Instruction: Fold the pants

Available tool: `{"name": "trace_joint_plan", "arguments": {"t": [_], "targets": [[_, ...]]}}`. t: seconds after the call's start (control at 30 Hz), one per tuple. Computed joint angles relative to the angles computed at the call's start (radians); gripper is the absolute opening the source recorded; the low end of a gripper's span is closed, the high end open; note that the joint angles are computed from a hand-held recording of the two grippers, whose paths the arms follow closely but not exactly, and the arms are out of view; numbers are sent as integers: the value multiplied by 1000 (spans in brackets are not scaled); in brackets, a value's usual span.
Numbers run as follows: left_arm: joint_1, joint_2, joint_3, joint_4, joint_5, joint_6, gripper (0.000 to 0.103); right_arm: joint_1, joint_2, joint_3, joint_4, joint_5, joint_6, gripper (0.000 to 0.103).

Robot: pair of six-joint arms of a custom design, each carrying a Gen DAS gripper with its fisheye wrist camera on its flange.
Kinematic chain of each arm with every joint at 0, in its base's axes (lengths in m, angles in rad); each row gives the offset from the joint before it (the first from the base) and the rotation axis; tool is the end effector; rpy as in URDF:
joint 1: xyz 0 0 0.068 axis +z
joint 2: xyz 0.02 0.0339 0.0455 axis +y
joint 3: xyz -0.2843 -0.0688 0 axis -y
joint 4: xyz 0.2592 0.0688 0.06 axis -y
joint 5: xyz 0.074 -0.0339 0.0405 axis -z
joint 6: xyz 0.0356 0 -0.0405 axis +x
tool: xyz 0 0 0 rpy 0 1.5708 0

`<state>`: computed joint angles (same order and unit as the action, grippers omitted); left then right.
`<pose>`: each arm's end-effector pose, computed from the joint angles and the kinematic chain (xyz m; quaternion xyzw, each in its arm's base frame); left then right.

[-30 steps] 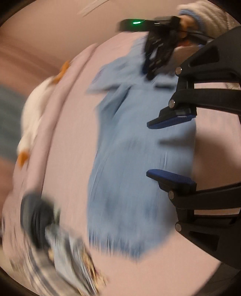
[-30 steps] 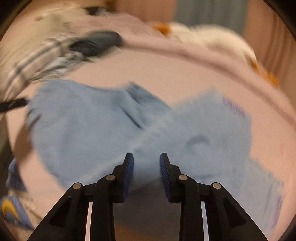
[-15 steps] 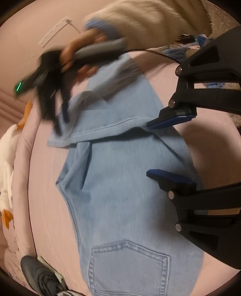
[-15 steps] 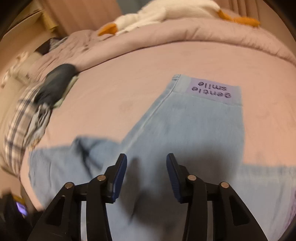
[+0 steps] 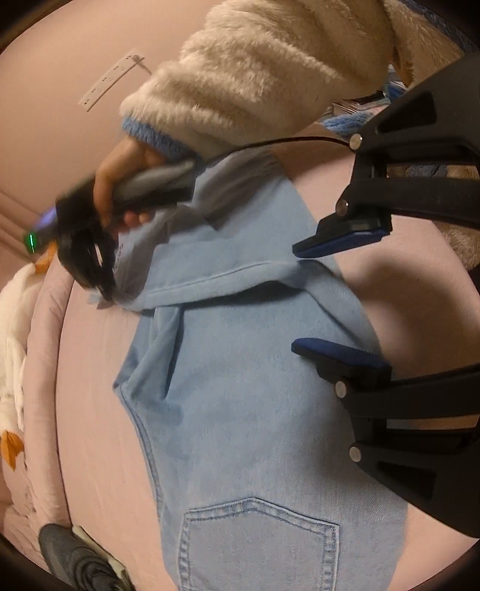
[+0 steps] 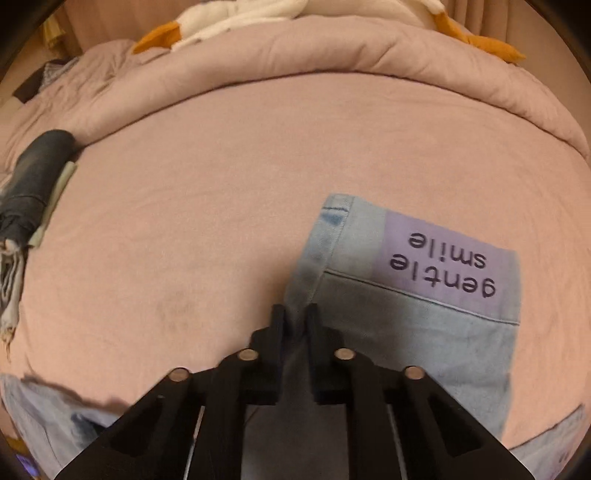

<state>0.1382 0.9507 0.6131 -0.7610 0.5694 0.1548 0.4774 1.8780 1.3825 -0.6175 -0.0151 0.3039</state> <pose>0.1676 0.0039 0.2230 0.0734 0.9325 -0.2374 0.2620 0.3648 0.1893 0.2157 -0.0861 0.9701 0.0932 0.2070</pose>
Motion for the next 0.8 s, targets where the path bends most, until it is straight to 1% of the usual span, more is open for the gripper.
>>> {"name": "trace_joint_plan", "arguments": {"t": [0.07, 0.13, 0.17, 0.2, 0.27, 0.3, 0.33, 0.37, 0.43, 0.47, 0.5, 0.53, 0.57, 0.6, 0.63, 0.67, 0.7, 0.73, 0.77, 0.8], "targets": [[-22, -9, 1, 12, -2, -12, 44, -41, -112, -118, 80, -71, 38, 8], [-67, -7, 5, 21, 1, -19, 48, -97, -256, -232, 140, -157, 63, 8], [-125, -2, 2, 43, -28, -39, 49, -119, -333, -278, 154, -180, 66, 8], [-161, 0, -5, 70, -70, -42, 49, -148, -417, -320, 153, -208, 64, 8], [-314, 26, -21, 156, -212, -106, 47, -196, -564, -378, 135, -235, 59, 8], [-385, 51, -23, 197, -299, -141, 47, -223, -634, -405, 122, -248, 58, 8], [-423, 67, -23, 223, -345, -167, 44, -239, -695, -429, 110, -258, 69, 8], [-450, 84, -21, 249, -374, -194, 40, -296, -769, -453, 80, -301, 56, 8], [-491, 104, -12, 278, -414, -217, 22, -360, -883, -498, 46, -331, 55, 8], [-506, 98, -12, 276, -431, -218, 20, -408, -939, -528, 26, -356, 39, 8], [-533, 106, -7, 282, -450, -232, 20, -506, -994, -559, -14, -407, -2, 8], [-553, 107, -9, 284, -461, -247, 18, -571, -1041, -587, -54, -432, -28, 8], [-561, 123, -1, 287, -468, -250, 17, -622, -1083, -625, -82, -440, -40, 8], [-575, 140, 7, 291, -474, -256, 17, -646, -1096, -670, -71, -439, -10, 8], [-579, 143, 13, 287, -475, -253, 17, -647, -1063, -713, -17, -452, 30, 8], [-533, 112, 7, 255, -458, -213, 17, -698, -1080, -761, -33, -467, 32, 8], [-476, 76, -17, 230, -433, -170, 17, -759, -1092, -816, -46, -481, 11, 8], [-470, 90, -8, 235, -420, -166, 17, -827, -1081, -843, -73, -512, -27, 8], [-453, 97, -8, 237, -412, -156, 17, -869, -1064, -876, -70, -532, -38, 8], [-438, 65, -18, 210, -404, -149, 17, -904, -1050, -903, -55, -544, -44, 8]]}}
